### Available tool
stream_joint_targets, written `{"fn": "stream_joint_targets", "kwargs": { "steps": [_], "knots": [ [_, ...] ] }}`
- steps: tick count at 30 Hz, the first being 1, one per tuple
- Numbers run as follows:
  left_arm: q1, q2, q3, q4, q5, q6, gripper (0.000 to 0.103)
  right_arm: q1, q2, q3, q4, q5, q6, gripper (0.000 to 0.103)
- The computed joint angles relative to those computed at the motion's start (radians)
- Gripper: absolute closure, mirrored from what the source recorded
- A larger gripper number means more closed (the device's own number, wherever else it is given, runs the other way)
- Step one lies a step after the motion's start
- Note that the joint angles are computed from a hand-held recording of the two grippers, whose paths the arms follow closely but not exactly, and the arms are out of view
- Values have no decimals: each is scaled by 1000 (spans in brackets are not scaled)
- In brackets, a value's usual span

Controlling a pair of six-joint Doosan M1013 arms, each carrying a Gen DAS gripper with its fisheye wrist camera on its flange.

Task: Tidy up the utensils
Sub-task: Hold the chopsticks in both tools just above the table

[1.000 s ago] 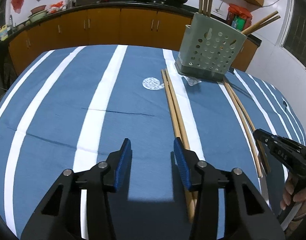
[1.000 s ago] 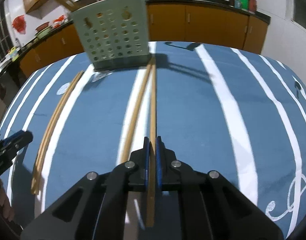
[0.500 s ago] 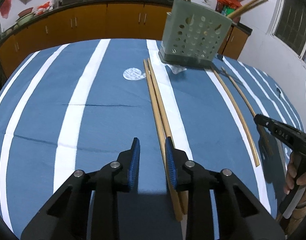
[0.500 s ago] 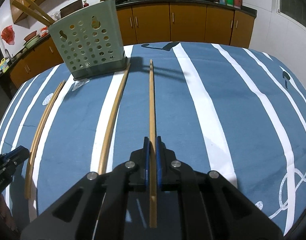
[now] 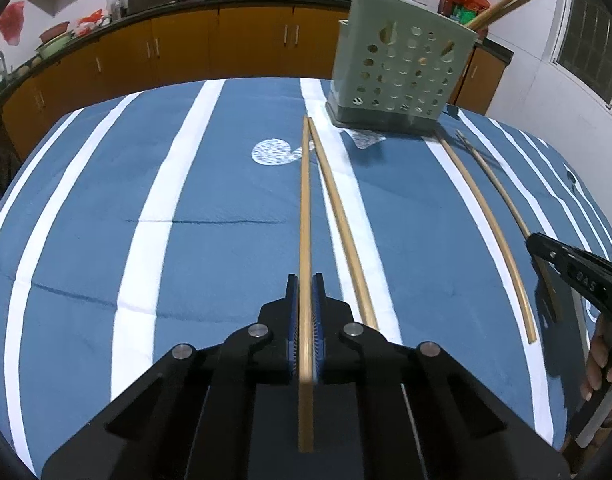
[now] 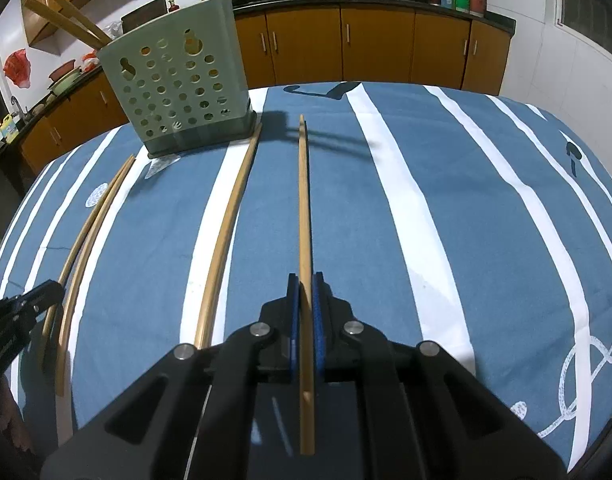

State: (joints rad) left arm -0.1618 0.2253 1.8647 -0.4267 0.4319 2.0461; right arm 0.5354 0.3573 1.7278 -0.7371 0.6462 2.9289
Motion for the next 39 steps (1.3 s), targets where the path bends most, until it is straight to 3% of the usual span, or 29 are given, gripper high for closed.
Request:
{"fn": "stream_joint_targets", "kwargs": {
  "steps": [17,39],
  "knots": [
    [13,39,-46,110,-31,-132,95,-6,17,-24,-37,7,4,95],
    [23,45,-50,24,-25,-77,95,-12,21,-19,-56,-2,22,94]
  ]
}}
